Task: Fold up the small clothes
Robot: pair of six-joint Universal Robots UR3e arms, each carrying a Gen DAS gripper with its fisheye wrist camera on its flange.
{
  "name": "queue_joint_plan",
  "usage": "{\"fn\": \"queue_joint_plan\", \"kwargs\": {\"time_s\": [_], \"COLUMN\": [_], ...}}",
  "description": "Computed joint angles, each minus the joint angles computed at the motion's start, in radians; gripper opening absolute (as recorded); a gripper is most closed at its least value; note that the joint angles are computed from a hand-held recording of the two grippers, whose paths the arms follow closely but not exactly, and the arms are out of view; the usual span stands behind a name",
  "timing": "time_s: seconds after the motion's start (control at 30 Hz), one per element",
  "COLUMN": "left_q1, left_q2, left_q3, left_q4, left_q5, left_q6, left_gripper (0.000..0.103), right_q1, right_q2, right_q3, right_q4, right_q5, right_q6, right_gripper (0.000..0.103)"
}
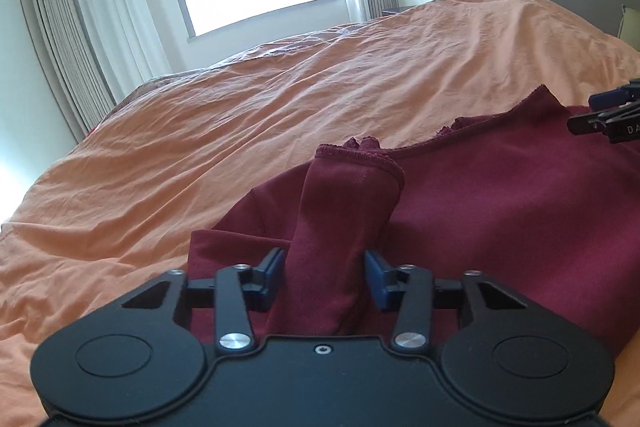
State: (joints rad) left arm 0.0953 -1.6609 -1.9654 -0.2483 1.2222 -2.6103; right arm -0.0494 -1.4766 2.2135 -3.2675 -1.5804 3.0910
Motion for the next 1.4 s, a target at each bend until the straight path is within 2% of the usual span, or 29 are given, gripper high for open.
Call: {"fn": "queue_joint_plan", "kwargs": {"time_s": [0.03, 0.07, 0.1, 0.17, 0.2, 0.37, 0.47, 0.6, 0.77, 0.83, 0.9, 1.0, 1.07, 1.13, 1.17, 1.2, 1.23, 1.27, 1.4], "left_q1": [0.013, 0.028, 0.044, 0.07, 0.081, 0.169, 0.204, 0.199, 0.199, 0.212, 0.229, 0.239, 0.24, 0.247, 0.251, 0.257, 0.261, 0.264, 0.294], "left_q2": [-0.008, -0.014, -0.016, -0.02, -0.02, -0.044, -0.098, -0.194, -0.238, -0.24, -0.238, -0.22, -0.194, -0.164, -0.146, -0.122, -0.097, -0.07, 0.053], "left_q3": [0.016, 0.03, 0.036, 0.049, 0.054, 0.123, 0.197, 0.28, 0.279, 0.272, 0.273, 0.27, 0.251, 0.223, 0.205, 0.185, 0.163, 0.139, 0.026], "left_q4": [-0.016, -0.031, -0.034, -0.03, -0.027, -0.057, -0.112, -0.166, -0.161, -0.153, -0.159, -0.169, -0.16, -0.146, -0.138, -0.135, -0.132, -0.124, -0.113], "left_q5": [-0.019, -0.042, -0.065, -0.09, -0.097, -0.165, -0.2, -0.187, -0.179, -0.192, -0.213, -0.211, -0.194, -0.188, -0.187, -0.185, -0.182, -0.181, -0.204], "left_q6": [-0.014, -0.029, -0.05, -0.081, -0.092, -0.183, -0.238, -0.289, -0.314, -0.336, -0.362, -0.379, -0.379, -0.379, -0.38, -0.379, -0.373, -0.366, -0.322], "left_gripper": [0.012, 0.003, 0.002, 0.001, 0.001, 0.001, 0.001, 0.001, 0.002, 0.009, 0.016, 0.023, 0.029, 0.047, 0.053, 0.065, 0.074, 0.077, 0.094], "right_q1": [-0.007, -0.011, -0.016, -0.022, -0.017, -0.012, -0.01, -0.012, -0.017, -0.016, -0.011, -0.007, -0.005, 0.007, 0.017, 0.032, 0.045, 0.061, 0.14], "right_q2": [0.015, 0.029, 0.046, 0.064, 0.073, 0.06, 0.063, 0.088, 0.091, 0.088, 0.083, 0.066, 0.047, 0.028, 0.016, 0.006, -0.006, -0.018, -0.069], "right_q3": [-0.012, -0.025, -0.046, -0.073, -0.081, -0.052, -0.056, -0.077, -0.075, -0.074, -0.075, -0.064, -0.048, -0.032, -0.025, -0.024, -0.015, -0.003, 0.04], "right_q4": [0.001, 0.006, 0.022, 0.051, 0.048, -0.037, -0.037, -0.009, 0.0, 0.001, 0.005, 0.0, -0.004, -0.011, -0.008, -0.001, -0.004, -0.015, -0.038], "right_q5": [0.011, 0.017, 0.028, 0.039, 0.027, 0.0, -0.021, -0.022, -0.017, -0.018, -0.031, -0.051, -0.057, -0.075, -0.091, -0.112, -0.13, -0.149, -0.232], "right_q6": [-0.005, -0.006, -0.003, 0.006, 0.013, 0.059, 0.078, 0.093, 0.105, 0.111, 0.116, 0.125, 0.127, 0.119, 0.111, 0.106, 0.101, 0.095, 0.069], "right_gripper": [0.062, 0.055, 0.051, 0.013, 0.009, 0.006, 0.006, 0.006, 0.007, 0.008, 0.014, 0.035, 0.06, 0.072, 0.077, 0.08, 0.089, 0.095, 0.103]}}
